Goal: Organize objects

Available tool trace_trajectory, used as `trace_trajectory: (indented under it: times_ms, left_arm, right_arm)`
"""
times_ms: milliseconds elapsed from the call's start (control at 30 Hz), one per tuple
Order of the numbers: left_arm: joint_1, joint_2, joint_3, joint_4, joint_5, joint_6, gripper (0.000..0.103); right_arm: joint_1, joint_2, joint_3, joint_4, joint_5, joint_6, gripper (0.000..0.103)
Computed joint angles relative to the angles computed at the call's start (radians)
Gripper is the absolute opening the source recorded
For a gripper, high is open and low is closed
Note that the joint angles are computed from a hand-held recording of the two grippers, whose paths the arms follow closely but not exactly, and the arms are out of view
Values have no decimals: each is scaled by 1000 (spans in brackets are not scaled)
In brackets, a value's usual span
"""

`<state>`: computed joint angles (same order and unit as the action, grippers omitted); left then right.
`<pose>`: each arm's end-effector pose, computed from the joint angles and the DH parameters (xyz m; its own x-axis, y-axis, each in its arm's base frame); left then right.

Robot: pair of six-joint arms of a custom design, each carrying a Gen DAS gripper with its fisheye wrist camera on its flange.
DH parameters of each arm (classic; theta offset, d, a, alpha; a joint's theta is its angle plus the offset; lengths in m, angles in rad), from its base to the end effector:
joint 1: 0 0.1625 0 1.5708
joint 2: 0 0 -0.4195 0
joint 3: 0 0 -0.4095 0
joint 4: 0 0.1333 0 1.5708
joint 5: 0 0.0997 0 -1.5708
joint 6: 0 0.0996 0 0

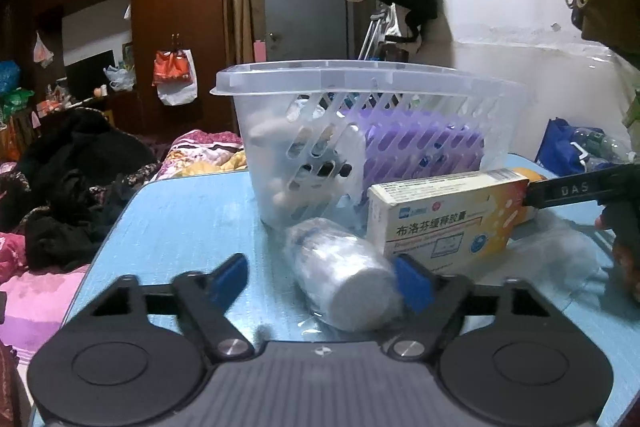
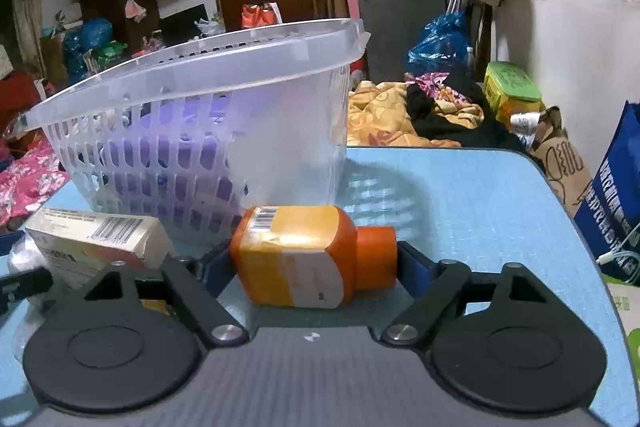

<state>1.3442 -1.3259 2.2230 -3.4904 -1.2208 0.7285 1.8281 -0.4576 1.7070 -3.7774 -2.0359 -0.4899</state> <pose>0.0533 -0.5141 0.2858 -0.6541 0.2828 -0.7015 0.7405 0.4283 -0.5178 0.2475 -0.5924 -0.0104 -0.7761 -0.1498 0.6126 -0.5799 0.5512 -0.5999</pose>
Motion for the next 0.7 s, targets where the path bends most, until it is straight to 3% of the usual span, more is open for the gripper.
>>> trace_trajectory:
  times_ms: [33, 533, 700]
  left_arm:
    - [1, 3, 0, -7, 3, -7, 49]
    - [37, 17, 29, -202, -116, -12, 48]
    - [60, 14, 45, -269, -210, -5, 48]
  right_arm:
    - [3, 5, -3, -8, -6, -5, 85]
    - [7, 32, 44, -262, 82, -76, 84]
    - [-8, 26, 79, -339, 159, -86, 84]
